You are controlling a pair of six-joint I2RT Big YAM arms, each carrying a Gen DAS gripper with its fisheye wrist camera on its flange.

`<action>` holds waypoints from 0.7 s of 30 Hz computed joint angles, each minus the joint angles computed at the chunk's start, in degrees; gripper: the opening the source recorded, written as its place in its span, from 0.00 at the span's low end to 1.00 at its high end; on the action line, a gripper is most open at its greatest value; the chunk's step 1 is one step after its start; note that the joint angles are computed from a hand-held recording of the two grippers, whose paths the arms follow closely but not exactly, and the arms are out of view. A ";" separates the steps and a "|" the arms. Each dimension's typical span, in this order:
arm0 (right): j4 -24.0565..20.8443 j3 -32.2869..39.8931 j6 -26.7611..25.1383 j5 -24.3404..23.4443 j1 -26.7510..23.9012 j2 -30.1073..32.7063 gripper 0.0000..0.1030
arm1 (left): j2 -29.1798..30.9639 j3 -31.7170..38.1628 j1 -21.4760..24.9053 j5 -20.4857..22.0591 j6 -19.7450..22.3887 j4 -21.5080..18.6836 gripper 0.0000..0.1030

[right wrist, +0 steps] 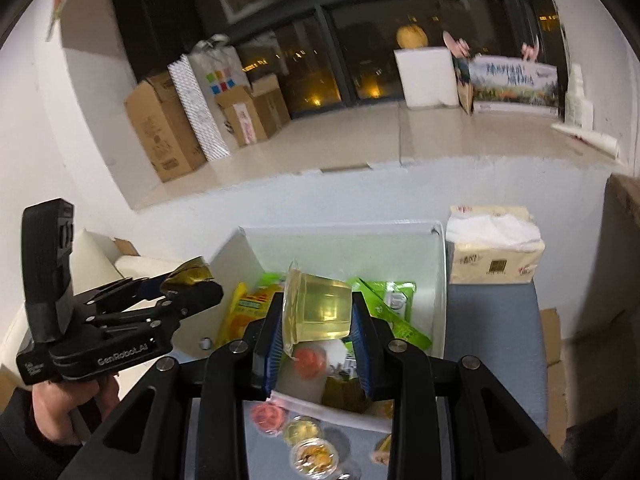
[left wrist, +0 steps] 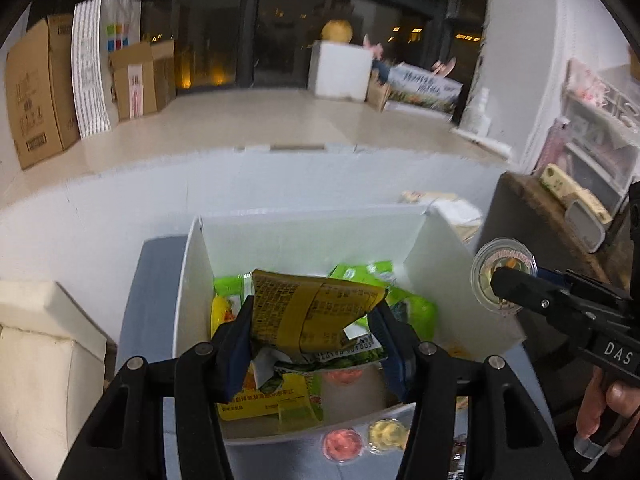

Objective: Organize snacks
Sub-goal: 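Carry the jelly cup and seaweed packet over the white box and open both tools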

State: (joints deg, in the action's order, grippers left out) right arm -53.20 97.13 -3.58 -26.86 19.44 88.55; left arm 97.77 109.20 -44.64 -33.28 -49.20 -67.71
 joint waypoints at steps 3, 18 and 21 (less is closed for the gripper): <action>-3.58 1.80 0.52 1.21 0.06 2.81 0.33 | 1.90 0.72 1.08 2.89 -1.77 -2.97 0.76; -0.71 -2.73 2.40 -0.56 -1.63 -0.99 0.99 | 1.21 0.40 -1.89 -1.64 -3.56 -7.00 1.00; 0.57 -6.61 2.03 -1.12 -2.19 -4.24 1.00 | 0.00 -0.09 -4.03 -2.43 -4.53 -8.12 1.00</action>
State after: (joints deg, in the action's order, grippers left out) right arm -52.63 90.52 -1.55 -27.97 17.25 84.31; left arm 97.77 109.10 -48.67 -35.71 -53.73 -75.84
